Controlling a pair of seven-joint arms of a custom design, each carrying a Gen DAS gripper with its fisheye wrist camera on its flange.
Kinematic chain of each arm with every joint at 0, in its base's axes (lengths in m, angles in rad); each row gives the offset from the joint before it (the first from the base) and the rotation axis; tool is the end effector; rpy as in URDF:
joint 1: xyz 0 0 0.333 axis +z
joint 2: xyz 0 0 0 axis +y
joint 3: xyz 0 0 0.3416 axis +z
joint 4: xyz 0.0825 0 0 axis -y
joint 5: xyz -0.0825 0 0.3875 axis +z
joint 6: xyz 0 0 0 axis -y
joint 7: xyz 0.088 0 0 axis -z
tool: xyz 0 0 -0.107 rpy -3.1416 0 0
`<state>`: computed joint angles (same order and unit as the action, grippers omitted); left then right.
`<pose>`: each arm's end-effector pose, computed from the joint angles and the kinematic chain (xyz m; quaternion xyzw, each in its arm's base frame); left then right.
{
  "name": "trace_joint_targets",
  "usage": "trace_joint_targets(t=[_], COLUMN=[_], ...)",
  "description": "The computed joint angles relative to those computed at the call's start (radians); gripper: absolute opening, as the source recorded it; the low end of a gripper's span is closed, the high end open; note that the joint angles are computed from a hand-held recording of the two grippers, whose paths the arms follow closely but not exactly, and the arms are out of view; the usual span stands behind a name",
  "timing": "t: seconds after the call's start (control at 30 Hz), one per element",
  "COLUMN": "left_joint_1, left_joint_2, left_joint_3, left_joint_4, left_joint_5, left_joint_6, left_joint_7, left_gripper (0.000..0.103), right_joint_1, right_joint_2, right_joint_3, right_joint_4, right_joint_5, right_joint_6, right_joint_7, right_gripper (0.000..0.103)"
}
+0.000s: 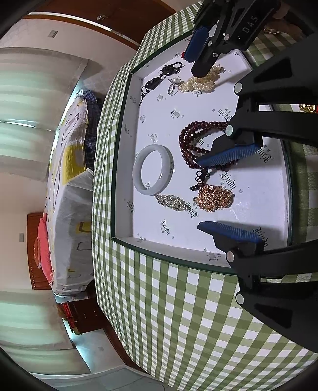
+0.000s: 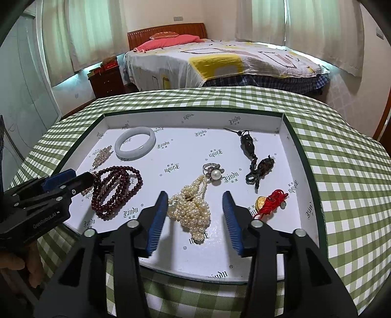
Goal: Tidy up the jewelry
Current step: 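Open both grippers inside the box, releasing the chain and pearl necklace, then move both grippers out of the box toward the remaining jewelry on the table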
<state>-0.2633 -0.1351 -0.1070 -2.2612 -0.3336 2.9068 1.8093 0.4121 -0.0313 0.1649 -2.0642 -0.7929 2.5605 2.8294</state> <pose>0.5141 -0.1808 0.5313 -0.5397 0.7479 -0.3423 0.1797 0.4827 0.3279 0.5257 -0.6147 0.6928 -0.2569 0.2760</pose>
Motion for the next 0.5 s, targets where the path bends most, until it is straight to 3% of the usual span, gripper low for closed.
trace_joint_targets(t=[0.1,0.5], left_joint_1=[0.003,-0.027], left_joint_2=[-0.016,-0.093], left_joint_3=[-0.003,0.027], left_joint_4=[-0.014,-0.068], left_joint_5=[0.014,0.091], left_joint_6=[0.018,0.054], left_joint_7=[-0.008,-0.081], left_gripper=[0.056,0.063], right_joint_1=[0.0,-0.008], right_joint_2=[-0.004,-0.055], right_joint_3=[0.002,0.025], right_joint_4=[0.001,-0.027], right_joint_5=[-0.01,-0.035], right_joint_6=[-0.002,-0.021], right_joint_7=[0.008,0.035], right_gripper=[0.053,0.06])
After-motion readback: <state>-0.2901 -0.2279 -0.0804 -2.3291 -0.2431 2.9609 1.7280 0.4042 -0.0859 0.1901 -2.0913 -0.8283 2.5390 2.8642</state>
